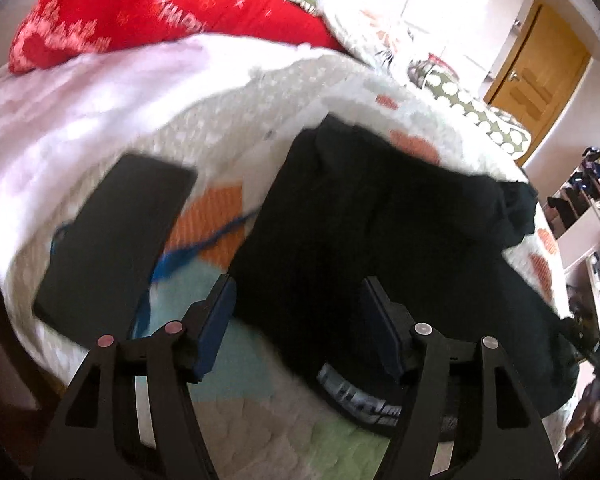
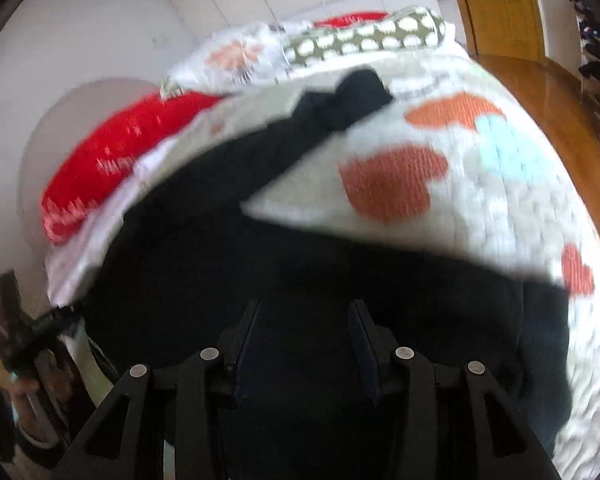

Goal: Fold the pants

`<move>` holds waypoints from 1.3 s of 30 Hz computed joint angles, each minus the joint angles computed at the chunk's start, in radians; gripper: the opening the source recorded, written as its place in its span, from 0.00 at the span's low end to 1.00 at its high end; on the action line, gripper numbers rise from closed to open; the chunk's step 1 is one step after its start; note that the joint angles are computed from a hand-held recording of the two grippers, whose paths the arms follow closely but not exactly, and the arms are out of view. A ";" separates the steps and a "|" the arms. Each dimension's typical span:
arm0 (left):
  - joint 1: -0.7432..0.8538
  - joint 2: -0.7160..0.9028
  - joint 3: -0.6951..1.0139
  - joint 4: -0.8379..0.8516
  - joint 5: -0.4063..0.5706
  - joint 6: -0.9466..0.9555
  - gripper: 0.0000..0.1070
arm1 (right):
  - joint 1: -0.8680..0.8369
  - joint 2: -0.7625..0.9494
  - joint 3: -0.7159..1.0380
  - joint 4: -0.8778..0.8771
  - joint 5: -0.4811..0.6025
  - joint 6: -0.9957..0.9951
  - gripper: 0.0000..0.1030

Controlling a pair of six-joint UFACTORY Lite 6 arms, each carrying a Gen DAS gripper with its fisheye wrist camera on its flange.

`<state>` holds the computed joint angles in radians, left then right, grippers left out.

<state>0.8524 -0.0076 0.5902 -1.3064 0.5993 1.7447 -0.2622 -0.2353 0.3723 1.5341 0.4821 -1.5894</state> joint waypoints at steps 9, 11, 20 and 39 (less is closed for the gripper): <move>-0.225 0.337 0.511 0.224 0.039 -0.400 0.73 | 0.088 0.341 0.429 -0.084 -0.068 0.160 0.47; -0.275 0.470 0.679 0.320 0.046 -0.533 0.74 | 0.090 0.392 0.475 -0.060 -0.047 0.141 0.47; -0.445 0.997 1.411 0.800 0.150 -1.061 0.74 | 0.121 0.628 0.785 -0.182 -0.078 0.267 0.47; -0.368 0.355 0.603 0.203 0.067 -0.185 0.13 | 0.076 0.452 0.589 -0.067 -0.022 0.181 0.48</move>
